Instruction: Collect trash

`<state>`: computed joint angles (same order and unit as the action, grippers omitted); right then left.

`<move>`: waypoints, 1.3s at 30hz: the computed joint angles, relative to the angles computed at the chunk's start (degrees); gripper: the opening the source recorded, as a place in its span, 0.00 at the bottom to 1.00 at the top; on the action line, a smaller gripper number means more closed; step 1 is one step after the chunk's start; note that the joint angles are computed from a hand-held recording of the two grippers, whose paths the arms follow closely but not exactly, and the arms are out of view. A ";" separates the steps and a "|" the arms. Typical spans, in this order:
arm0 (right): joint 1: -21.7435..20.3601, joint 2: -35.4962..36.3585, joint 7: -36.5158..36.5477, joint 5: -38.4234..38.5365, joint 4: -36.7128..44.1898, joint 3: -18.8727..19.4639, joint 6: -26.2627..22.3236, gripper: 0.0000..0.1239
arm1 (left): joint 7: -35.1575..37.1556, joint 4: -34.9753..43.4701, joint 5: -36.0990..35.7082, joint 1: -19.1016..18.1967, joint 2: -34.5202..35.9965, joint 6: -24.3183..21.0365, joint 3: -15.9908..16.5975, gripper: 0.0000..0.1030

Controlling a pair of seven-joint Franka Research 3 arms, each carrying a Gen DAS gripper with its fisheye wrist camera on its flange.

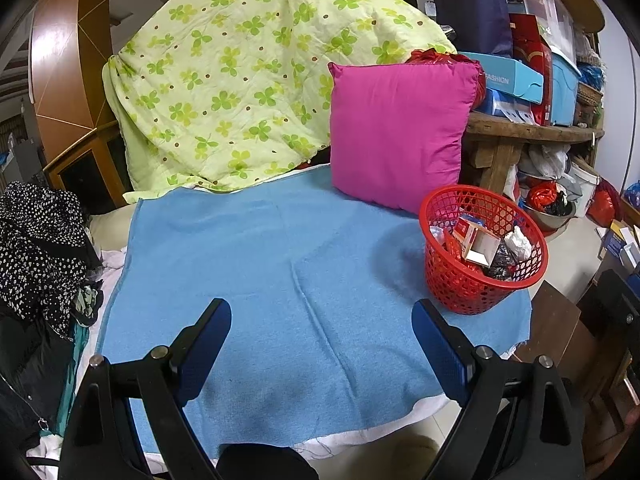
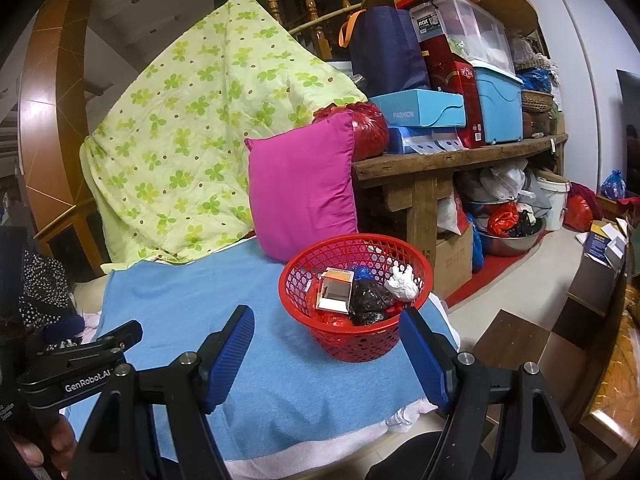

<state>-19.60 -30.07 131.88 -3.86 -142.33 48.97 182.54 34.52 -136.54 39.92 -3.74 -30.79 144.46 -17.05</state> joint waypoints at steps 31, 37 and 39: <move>-0.53 -2.22 0.65 0.57 -0.22 0.19 -0.11 0.63 | 0.97 -0.65 -0.47 -0.35 -0.68 0.49 0.28 0.89; -1.01 -2.70 0.94 0.40 0.01 0.64 -0.39 0.63 | 1.17 -0.85 -0.71 -0.18 -0.92 0.84 0.28 0.89; -1.23 -2.85 1.06 0.28 0.18 0.80 -0.41 0.63 | 1.22 -0.91 -0.84 -0.17 -1.01 1.03 0.35 0.89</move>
<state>-20.83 -32.92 132.94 -3.58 -142.15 49.78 182.13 35.74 -137.45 39.08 -3.91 -31.80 145.50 -16.70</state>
